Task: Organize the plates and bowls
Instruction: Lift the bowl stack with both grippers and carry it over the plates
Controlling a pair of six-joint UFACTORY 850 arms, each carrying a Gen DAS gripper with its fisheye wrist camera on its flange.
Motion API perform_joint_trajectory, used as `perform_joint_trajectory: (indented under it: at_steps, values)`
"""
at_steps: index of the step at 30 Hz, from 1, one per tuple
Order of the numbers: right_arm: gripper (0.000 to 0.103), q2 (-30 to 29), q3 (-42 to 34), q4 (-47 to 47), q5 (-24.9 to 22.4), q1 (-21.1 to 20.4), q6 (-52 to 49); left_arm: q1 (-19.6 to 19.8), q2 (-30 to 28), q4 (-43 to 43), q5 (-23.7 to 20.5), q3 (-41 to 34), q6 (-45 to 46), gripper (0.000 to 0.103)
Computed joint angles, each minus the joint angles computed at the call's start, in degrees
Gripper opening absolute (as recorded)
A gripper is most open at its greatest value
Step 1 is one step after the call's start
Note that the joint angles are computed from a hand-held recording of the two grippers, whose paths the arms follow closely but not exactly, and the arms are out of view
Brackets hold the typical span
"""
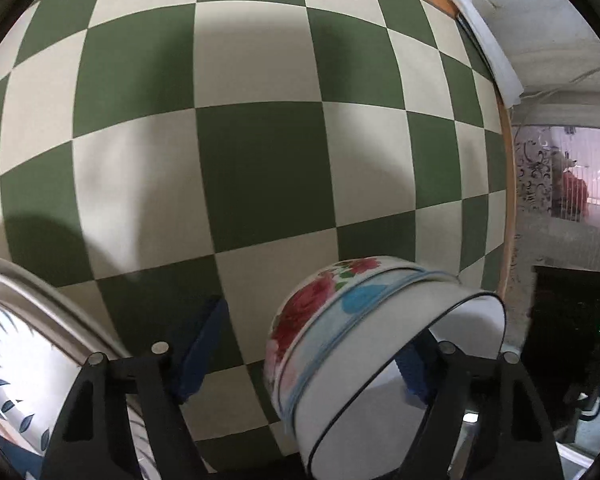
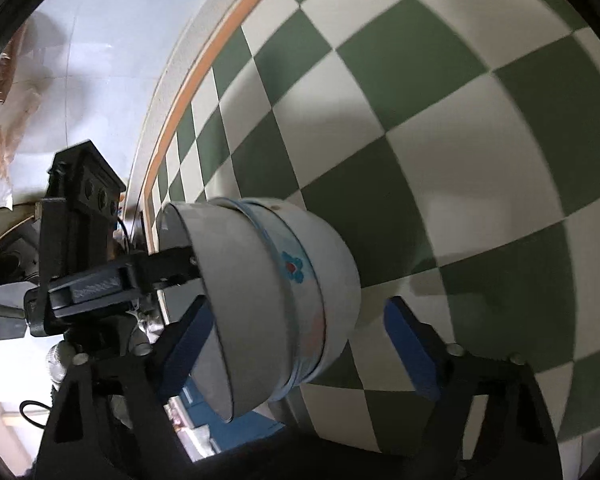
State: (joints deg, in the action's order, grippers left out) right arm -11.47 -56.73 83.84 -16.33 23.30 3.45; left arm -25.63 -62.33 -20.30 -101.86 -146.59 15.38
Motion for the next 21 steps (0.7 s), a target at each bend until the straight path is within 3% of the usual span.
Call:
perform_joint_trajectory:
  at_steps: [3, 7, 11, 21]
  values:
    - [0.068, -1.7, -0.5, 5.2, -1.6, -0.2, -5.3, 0.2, 1.3, -2.1, 0.9, 2.9, 1.1, 0.074]
    - [0.057, -3.1, -0.9, 7.1, -2.0, -0.2, -7.2, 0.2, 4.4, -3.9, 3.6, 8.6, 3.3, 0.062]
    - [0.057, -4.1, -1.6, 9.8, -1.8, -0.2, -9.5, 0.2, 6.7, -3.4, 6.5, 11.8, 4.1, 0.062]
    - [0.056, -3.6, -1.4, 10.9, -4.6, -1.4, -11.1, -0.1, 8.9, -1.3, 8.3, 14.4, 1.8, 0.062]
